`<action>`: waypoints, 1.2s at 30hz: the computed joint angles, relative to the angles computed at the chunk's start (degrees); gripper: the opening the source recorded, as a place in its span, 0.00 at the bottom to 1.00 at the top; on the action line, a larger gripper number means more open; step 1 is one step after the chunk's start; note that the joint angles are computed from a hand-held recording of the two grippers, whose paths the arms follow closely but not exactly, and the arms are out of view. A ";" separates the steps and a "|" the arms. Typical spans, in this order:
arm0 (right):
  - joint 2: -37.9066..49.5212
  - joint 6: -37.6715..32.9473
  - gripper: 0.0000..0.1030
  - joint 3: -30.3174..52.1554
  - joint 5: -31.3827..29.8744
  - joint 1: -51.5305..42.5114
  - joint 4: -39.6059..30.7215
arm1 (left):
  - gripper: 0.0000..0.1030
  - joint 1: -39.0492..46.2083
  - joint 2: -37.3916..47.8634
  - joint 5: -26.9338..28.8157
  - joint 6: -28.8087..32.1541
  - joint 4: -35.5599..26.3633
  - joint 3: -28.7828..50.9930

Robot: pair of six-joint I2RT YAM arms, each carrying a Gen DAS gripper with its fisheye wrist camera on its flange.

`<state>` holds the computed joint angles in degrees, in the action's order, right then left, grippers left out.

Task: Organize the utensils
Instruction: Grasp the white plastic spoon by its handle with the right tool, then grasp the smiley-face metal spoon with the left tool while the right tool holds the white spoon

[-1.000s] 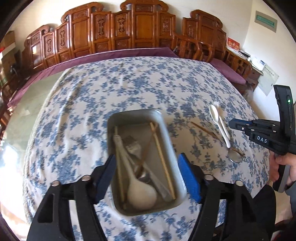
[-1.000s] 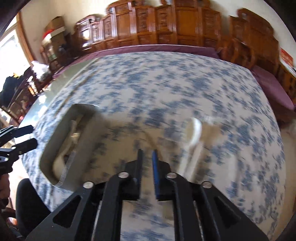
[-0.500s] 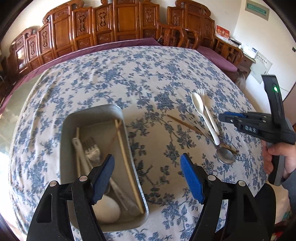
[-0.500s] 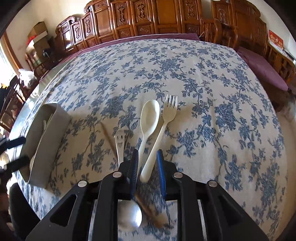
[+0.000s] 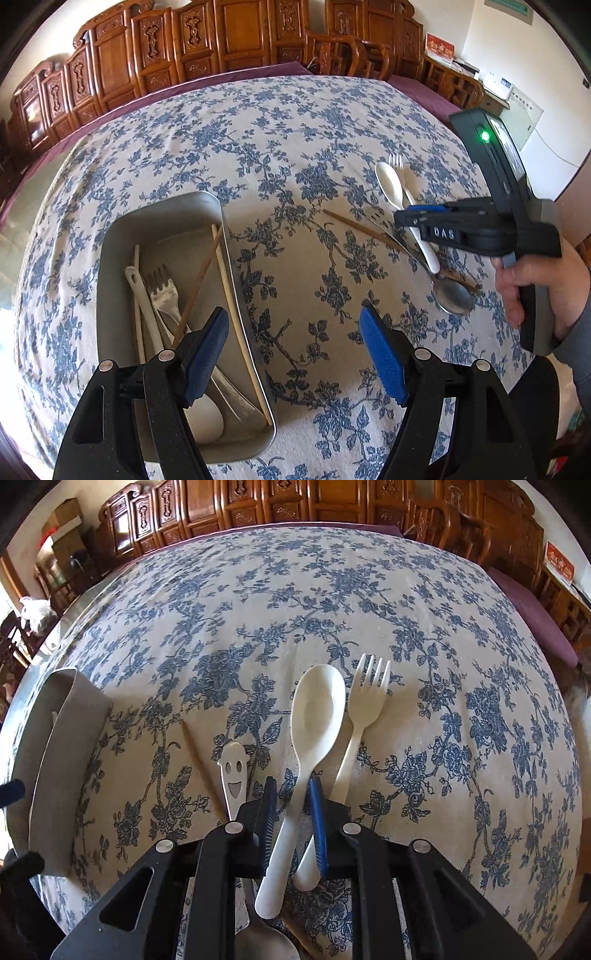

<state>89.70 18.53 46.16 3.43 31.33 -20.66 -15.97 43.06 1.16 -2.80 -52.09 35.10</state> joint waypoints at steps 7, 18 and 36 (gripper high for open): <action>-2.28 -0.43 0.08 -0.92 -1.77 -1.87 -1.16 | 0.68 -5.60 -1.21 -2.79 -4.01 -2.00 0.81; -29.63 -4.12 0.08 -10.17 -6.39 -7.69 -10.63 | 0.68 -23.49 5.12 -11.23 -16.82 -0.59 3.07; -53.36 -16.97 0.08 -24.64 -13.44 -27.87 -20.47 | 0.56 -32.64 31.27 -13.25 -24.75 15.56 7.70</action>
<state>36.34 1.56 21.52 -10.01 3.46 -41.13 -48.62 74.33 -12.10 -27.55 -36.53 42.80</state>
